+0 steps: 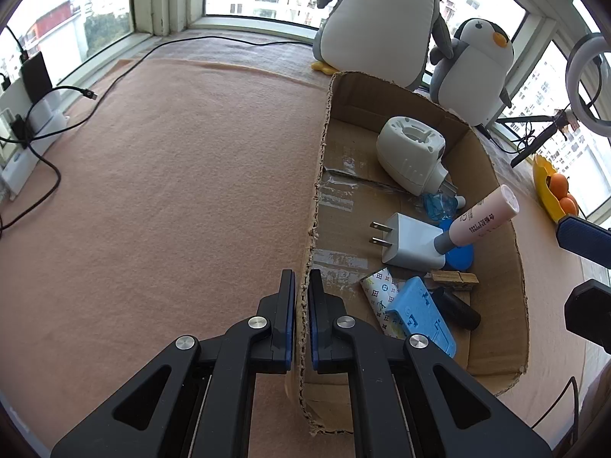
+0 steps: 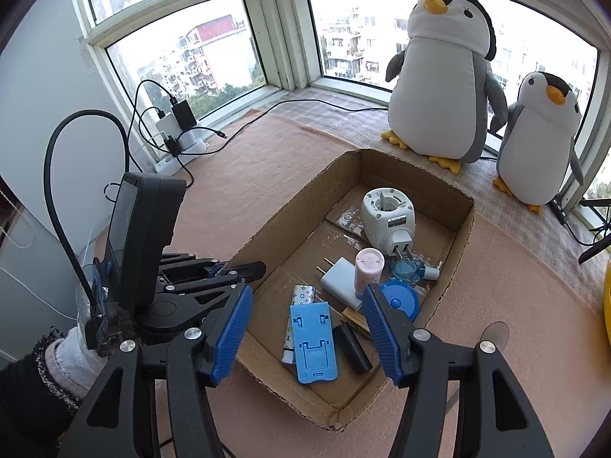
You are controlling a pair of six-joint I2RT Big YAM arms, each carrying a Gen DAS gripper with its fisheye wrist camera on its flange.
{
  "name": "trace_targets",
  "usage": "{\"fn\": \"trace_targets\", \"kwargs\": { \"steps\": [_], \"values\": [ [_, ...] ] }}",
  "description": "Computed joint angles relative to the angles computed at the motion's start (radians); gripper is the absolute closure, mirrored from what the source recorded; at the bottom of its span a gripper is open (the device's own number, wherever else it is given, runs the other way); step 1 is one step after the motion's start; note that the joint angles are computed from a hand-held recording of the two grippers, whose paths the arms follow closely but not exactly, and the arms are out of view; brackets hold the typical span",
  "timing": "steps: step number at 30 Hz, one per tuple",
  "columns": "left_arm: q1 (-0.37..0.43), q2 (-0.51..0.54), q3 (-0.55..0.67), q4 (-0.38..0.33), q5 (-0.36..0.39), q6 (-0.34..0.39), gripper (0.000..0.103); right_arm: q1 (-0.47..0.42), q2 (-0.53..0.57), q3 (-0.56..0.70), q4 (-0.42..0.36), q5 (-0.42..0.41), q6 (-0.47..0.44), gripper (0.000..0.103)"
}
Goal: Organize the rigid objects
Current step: 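Carry the black cylinder with the right tool into the box and release, then move the right tool to the grey spoon and grasp its handle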
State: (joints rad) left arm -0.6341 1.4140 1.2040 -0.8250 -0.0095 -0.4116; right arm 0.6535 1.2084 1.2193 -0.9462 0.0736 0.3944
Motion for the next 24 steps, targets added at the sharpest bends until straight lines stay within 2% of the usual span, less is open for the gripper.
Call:
{"fn": "trace_targets", "kwargs": {
  "steps": [8,13,16,20,22,24],
  "values": [
    [0.0,0.0,0.001,-0.001,-0.001,0.002,0.098,-0.001,-0.033,-0.009,0.002,0.01,0.005,0.046],
    [0.002,-0.002,0.001,-0.006,0.0,0.004,0.098,-0.018,-0.097,-0.047,0.001,0.028,0.022,0.045],
    [0.002,-0.006,0.001,-0.01,-0.002,0.005,0.098,-0.046,-0.153,-0.086,-0.012,0.047,0.042,0.045],
    [-0.004,-0.006,0.009,-0.018,-0.015,0.012,0.097,-0.114,-0.211,-0.135,-0.043,0.024,0.06,0.045],
    [-0.004,-0.005,0.016,-0.029,-0.009,0.013,0.094,-0.145,-0.22,-0.153,-0.068,0.03,0.062,0.045],
    [-0.009,-0.01,0.02,-0.034,-0.024,0.013,0.085,-0.184,-0.229,-0.179,-0.071,0.006,0.068,0.045]
  ]
}}
